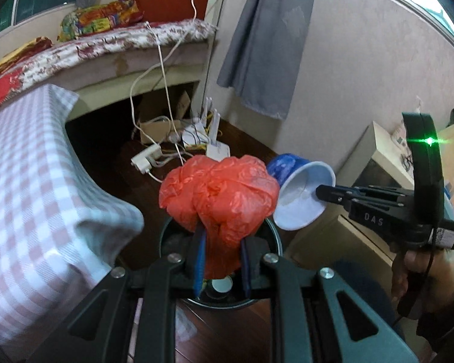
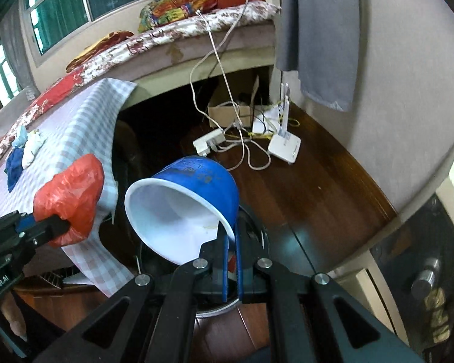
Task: Collect trash
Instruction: 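Carry the red bag and blue cup over the black bin with both tools, then open both tools to drop the red bag and blue cup into the bin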
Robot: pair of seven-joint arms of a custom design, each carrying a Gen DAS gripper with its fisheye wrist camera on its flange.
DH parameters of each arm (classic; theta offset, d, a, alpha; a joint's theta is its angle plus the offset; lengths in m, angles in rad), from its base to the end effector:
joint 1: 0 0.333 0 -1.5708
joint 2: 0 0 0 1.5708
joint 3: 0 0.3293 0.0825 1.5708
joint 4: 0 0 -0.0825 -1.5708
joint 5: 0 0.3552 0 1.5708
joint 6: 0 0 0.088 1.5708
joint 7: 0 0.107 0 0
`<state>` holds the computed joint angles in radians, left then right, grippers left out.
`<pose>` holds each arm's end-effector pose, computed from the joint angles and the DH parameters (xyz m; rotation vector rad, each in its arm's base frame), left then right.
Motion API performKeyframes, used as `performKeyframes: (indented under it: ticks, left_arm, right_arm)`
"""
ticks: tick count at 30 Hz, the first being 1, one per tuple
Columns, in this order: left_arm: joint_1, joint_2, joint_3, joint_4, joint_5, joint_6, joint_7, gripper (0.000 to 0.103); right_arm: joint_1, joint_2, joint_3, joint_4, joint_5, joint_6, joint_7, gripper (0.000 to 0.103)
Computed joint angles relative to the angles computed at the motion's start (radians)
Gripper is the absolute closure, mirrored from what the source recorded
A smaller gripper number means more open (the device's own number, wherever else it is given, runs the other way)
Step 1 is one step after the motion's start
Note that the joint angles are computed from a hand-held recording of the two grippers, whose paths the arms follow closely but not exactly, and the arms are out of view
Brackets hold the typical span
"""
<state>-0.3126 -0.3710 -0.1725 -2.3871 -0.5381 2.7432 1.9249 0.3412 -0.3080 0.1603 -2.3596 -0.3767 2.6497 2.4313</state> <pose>0.4025 -0.1996 0.5633 -1.4632 2.2845 -1.0611 0.3997 0.2379 0.5377 -1.7404 1.8701 -0.5005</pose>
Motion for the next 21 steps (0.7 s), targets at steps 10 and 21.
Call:
performKeyframes:
  ticks: [10, 21]
  left_arm:
    - [0.014, 0.071, -0.007, 0.005, -0.008, -0.058, -0.043, 0.082]
    - [0.041, 0.184, -0.028, 0.018, 0.0, -0.081, -0.12, 0.069]
  right_arm:
    - [0.021, 0.044, -0.015, -0.025, 0.05, -0.01, -0.045, 0.099]
    - [0.057, 0.221, -0.03, 0.052, 0.152, -0.009, -0.18, 0.098]
